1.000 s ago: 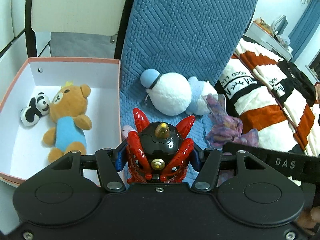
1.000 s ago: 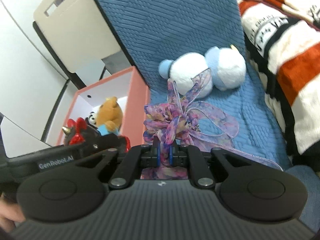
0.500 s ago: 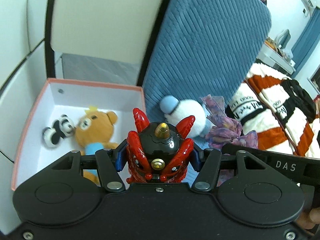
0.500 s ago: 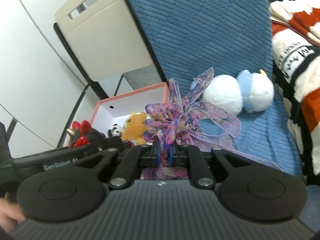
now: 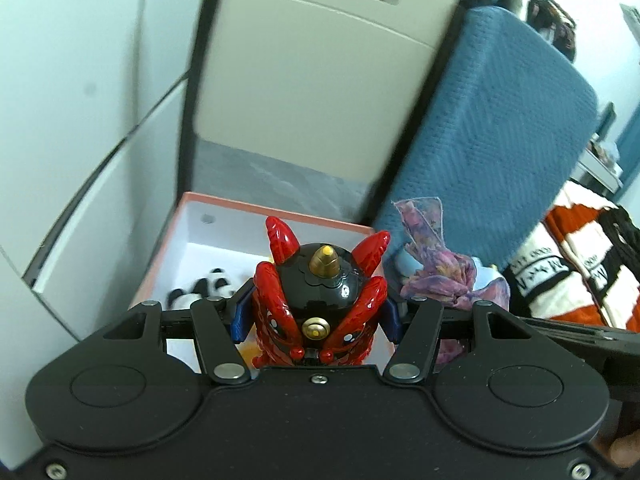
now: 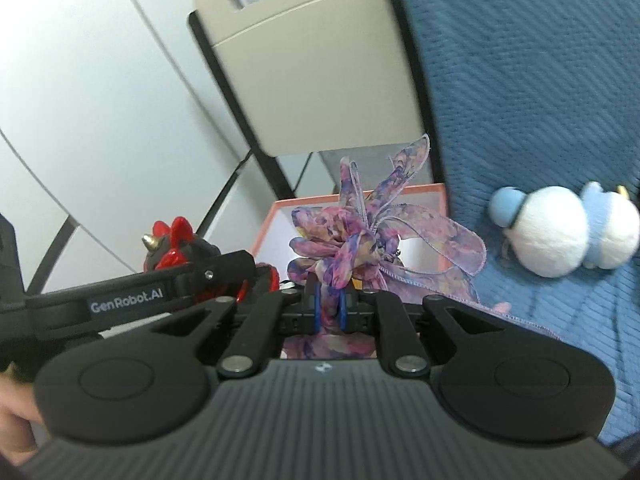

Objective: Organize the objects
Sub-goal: 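Carry the figure and scrunchie with both tools over the pink box, then lower both items into the box and open both tools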

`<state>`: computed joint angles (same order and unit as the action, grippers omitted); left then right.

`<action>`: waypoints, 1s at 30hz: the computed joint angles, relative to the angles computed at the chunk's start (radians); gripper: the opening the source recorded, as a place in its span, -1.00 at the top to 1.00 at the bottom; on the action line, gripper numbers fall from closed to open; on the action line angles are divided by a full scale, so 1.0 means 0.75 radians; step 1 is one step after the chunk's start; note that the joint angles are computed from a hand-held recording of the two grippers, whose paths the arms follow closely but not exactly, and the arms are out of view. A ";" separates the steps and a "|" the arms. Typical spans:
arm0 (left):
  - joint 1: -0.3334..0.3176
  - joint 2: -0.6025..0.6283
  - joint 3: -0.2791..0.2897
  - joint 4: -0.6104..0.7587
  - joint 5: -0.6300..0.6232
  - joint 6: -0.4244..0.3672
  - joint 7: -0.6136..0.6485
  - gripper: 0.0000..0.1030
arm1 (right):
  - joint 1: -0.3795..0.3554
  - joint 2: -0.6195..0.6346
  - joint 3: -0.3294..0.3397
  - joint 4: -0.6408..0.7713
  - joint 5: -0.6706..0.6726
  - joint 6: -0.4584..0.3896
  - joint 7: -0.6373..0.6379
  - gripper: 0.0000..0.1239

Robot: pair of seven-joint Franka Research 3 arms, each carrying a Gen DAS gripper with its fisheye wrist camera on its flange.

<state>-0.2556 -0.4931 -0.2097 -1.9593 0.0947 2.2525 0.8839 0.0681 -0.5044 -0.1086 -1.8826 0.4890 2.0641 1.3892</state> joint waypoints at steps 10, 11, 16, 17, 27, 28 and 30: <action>0.035 -0.052 0.097 -0.181 -0.061 -0.011 0.060 -0.11 | 0.056 0.100 0.077 -0.025 -0.023 -0.007 0.033 0.79; 0.038 -0.050 0.102 -0.196 -0.070 -0.011 0.070 -0.11 | 0.061 0.112 0.083 -0.027 -0.029 -0.013 0.035 0.79; 0.042 -0.036 0.131 -0.283 -0.139 -0.011 0.115 -0.11 | 0.079 0.147 0.113 -0.067 -0.072 -0.031 0.041 0.78; 0.046 -0.031 0.133 -0.293 -0.147 -0.015 0.121 -0.11 | 0.083 0.155 0.118 -0.076 -0.081 -0.042 0.042 0.78; 0.066 -0.013 0.120 -0.356 -0.181 -0.035 0.127 -0.11 | 0.103 0.192 0.139 -0.128 -0.125 -0.085 0.064 0.78; 0.066 -0.017 0.121 -0.359 -0.184 -0.037 0.127 -0.11 | 0.105 0.192 0.138 -0.127 -0.126 -0.084 0.061 0.78; 0.067 -0.022 0.121 -0.356 -0.188 -0.044 0.123 -0.11 | 0.105 0.192 0.139 -0.125 -0.132 -0.080 0.058 0.78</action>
